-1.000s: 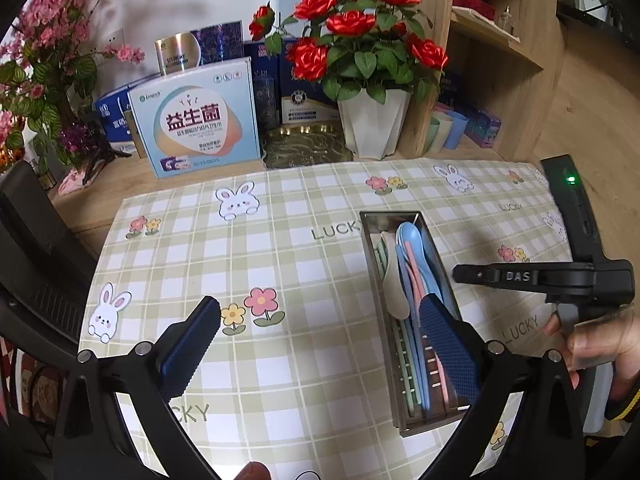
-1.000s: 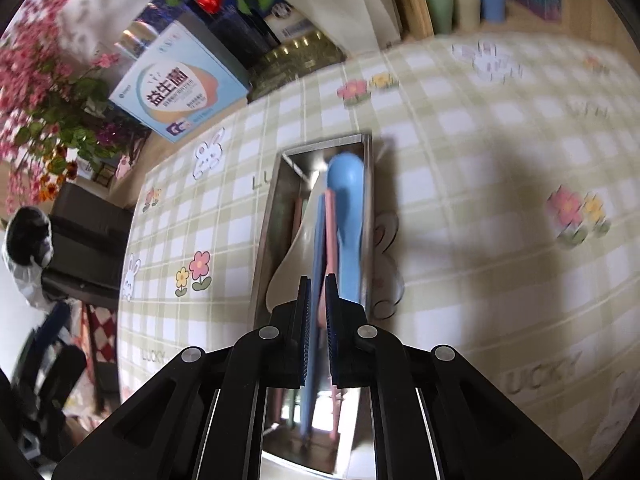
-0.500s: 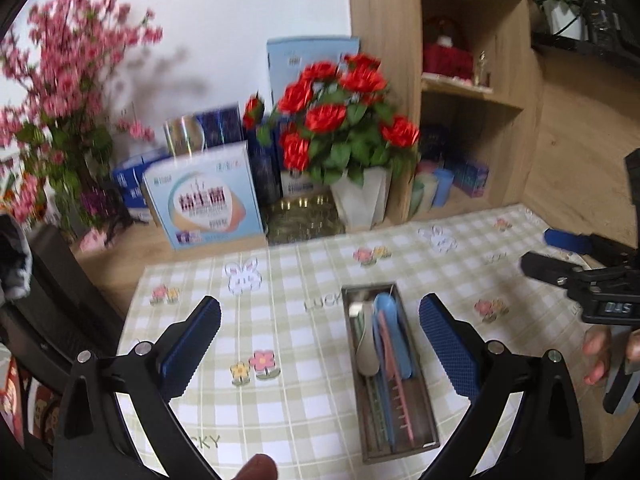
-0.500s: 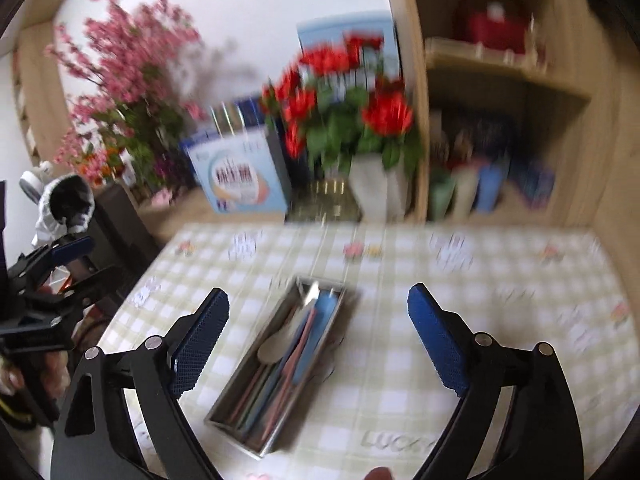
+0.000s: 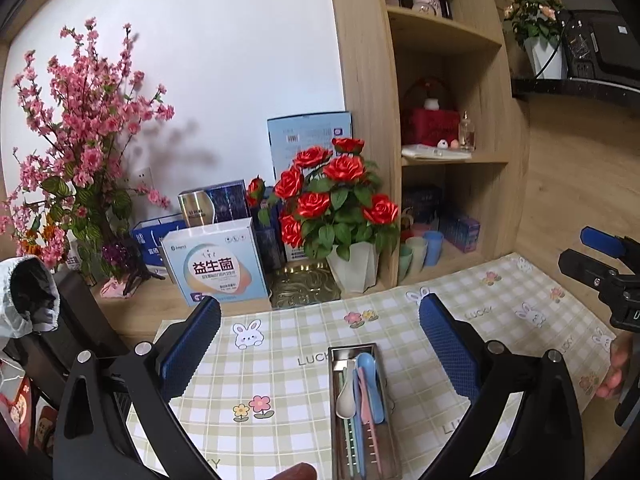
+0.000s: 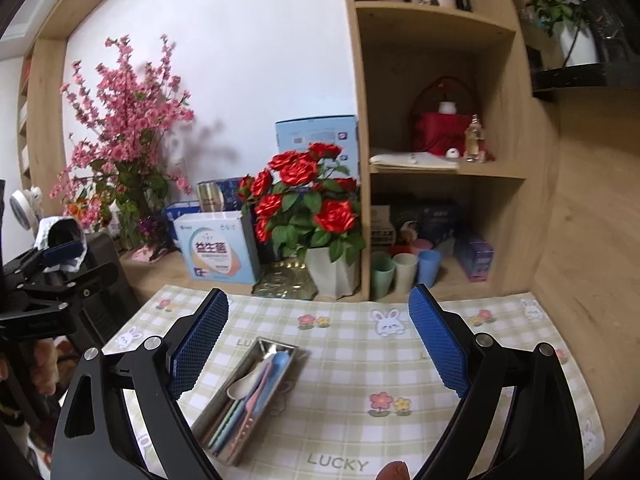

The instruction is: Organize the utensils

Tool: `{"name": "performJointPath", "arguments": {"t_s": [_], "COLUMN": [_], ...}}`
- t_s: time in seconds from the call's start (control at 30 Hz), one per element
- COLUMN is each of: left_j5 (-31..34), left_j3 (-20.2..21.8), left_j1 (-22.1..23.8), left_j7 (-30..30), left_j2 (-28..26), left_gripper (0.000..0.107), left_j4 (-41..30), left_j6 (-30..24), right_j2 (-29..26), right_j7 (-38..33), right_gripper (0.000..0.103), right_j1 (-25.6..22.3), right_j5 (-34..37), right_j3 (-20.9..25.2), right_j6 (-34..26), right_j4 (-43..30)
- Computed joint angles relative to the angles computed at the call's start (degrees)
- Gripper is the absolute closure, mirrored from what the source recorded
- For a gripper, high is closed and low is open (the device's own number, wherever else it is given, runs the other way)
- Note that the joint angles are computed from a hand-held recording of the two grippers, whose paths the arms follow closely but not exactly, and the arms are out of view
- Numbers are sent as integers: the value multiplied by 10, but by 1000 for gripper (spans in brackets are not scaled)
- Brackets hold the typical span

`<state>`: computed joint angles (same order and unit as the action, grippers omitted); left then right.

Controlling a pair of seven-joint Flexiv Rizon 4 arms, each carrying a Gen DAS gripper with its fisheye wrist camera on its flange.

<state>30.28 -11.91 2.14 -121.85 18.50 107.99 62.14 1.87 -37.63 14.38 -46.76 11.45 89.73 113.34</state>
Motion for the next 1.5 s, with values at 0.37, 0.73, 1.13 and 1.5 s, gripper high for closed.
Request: {"name": "performJointPath", "arguments": {"t_s": [0.37,0.73,1.13,1.5], "left_j5": [22,38,40,45], "left_j3": [-24,-27,-21,-21], "left_j1": [1,-5,-13,-15], "left_j7": [-25,-35,-35,-42], "left_j2": [7,1,-5,-4], "left_gripper": [10,10,10,10], "left_j4": [-8,-23,-31,-33], "left_j6": [-14,-21,-25,-27], "right_j2": [29,36,37,37], "right_j7": [141,173,160,175], "right_gripper": [15,15,15,15], "right_j1": [-69,-87,-84,-91], "right_j5": [-127,-161,-145,-162], "right_j3": [5,5,6,7], "right_j6": [17,16,9,12], "right_j4": [14,13,11,10]}}
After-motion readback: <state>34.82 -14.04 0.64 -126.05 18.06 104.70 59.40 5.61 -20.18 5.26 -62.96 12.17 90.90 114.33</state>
